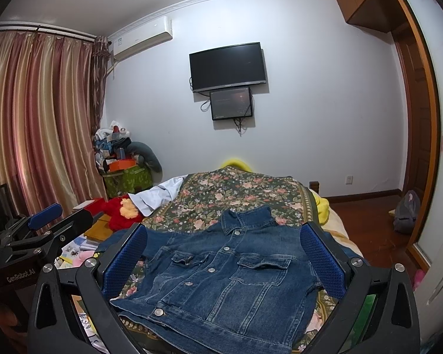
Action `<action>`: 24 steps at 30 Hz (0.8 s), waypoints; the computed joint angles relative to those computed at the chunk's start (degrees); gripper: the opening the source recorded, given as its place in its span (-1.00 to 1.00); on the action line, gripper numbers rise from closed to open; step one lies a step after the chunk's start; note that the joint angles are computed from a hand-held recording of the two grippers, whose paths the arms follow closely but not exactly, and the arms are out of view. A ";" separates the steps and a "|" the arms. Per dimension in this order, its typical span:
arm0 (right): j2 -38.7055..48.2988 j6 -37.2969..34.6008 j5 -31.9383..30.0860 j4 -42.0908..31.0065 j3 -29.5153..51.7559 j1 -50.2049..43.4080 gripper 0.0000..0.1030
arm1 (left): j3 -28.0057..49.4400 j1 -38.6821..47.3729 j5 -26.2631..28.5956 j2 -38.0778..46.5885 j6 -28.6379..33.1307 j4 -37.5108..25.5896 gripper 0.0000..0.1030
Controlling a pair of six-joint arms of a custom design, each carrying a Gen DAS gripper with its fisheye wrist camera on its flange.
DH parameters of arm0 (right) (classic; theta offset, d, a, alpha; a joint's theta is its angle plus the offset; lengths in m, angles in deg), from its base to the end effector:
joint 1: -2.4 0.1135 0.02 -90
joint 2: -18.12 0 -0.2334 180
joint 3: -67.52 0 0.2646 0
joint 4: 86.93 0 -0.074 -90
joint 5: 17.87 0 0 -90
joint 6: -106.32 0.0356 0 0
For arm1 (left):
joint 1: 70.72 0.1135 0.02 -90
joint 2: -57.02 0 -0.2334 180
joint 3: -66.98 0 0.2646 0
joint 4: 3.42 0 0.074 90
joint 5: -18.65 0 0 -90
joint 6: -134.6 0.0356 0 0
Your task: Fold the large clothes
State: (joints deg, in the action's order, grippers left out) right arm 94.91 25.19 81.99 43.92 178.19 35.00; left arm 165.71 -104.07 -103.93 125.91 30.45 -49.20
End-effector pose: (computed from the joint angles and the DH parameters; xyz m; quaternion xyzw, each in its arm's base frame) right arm 0.2489 0.1519 0.4595 -0.1118 0.7857 0.1502 0.5897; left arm 0.2323 -0.1299 0.4343 -0.0388 0.7837 -0.0278 0.6193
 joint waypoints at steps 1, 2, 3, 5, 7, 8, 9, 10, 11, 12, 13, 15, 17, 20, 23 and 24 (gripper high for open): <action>0.13 0.06 0.06 0.11 -0.02 0.07 1.00 | -0.01 0.05 0.11 0.00 0.06 0.02 1.00; 0.00 -0.01 -0.03 0.03 -0.02 0.01 1.00 | 0.11 0.11 0.22 0.09 0.12 -0.06 1.00; -0.03 -0.03 -0.01 0.01 -0.01 -0.01 1.00 | 0.21 0.15 0.32 0.19 0.18 -0.09 1.00; 0.00 -0.05 -0.01 0.07 -0.02 -0.03 1.00 | 0.23 0.38 0.68 0.37 0.31 0.04 1.00; 0.12 -0.07 0.02 0.40 -0.15 -0.08 1.00 | 0.16 0.32 0.69 0.28 0.43 0.09 1.00; 0.15 -0.02 -0.02 0.46 -0.18 -0.12 1.00 | 0.22 0.33 0.71 0.34 0.51 0.15 1.00; 0.20 0.05 -0.13 0.31 -0.03 -0.19 1.00 | 0.25 0.18 0.56 0.30 0.55 0.14 1.00; 0.14 0.02 -0.25 0.18 0.05 -0.28 1.00 | 0.16 0.31 0.66 0.26 0.66 0.28 1.00; 0.24 0.08 -0.32 0.26 0.05 -0.34 1.00 | 0.19 0.39 0.75 0.32 0.73 0.38 1.00; 0.22 0.06 -0.29 0.30 0.03 -0.35 1.00 | 0.10 0.45 0.78 0.28 0.81 0.51 1.00; 0.23 0.05 -0.30 0.24 0.09 -0.36 1.00 | 0.23 0.33 0.62 0.29 0.75 0.35 1.00; 0.29 0.01 -0.40 0.43 0.01 -0.39 1.00 | 0.06 0.39 0.69 0.21 0.79 0.51 1.00; 0.35 -0.06 -0.39 0.71 -0.08 -0.43 1.00 | 0.11 0.37 0.67 0.25 0.77 0.47 1.00; 0.35 -0.01 -0.51 0.60 0.07 -0.52 1.00 | 0.13 0.36 0.61 0.27 0.81 0.50 1.00; 0.51 0.02 -0.42 0.50 0.27 -0.48 1.00 | 0.45 0.23 0.48 0.44 0.93 0.43 1.00; 0.35 0.03 -0.50 0.47 0.20 -0.54 1.00 | 0.44 0.18 0.36 0.45 0.96 0.46 1.00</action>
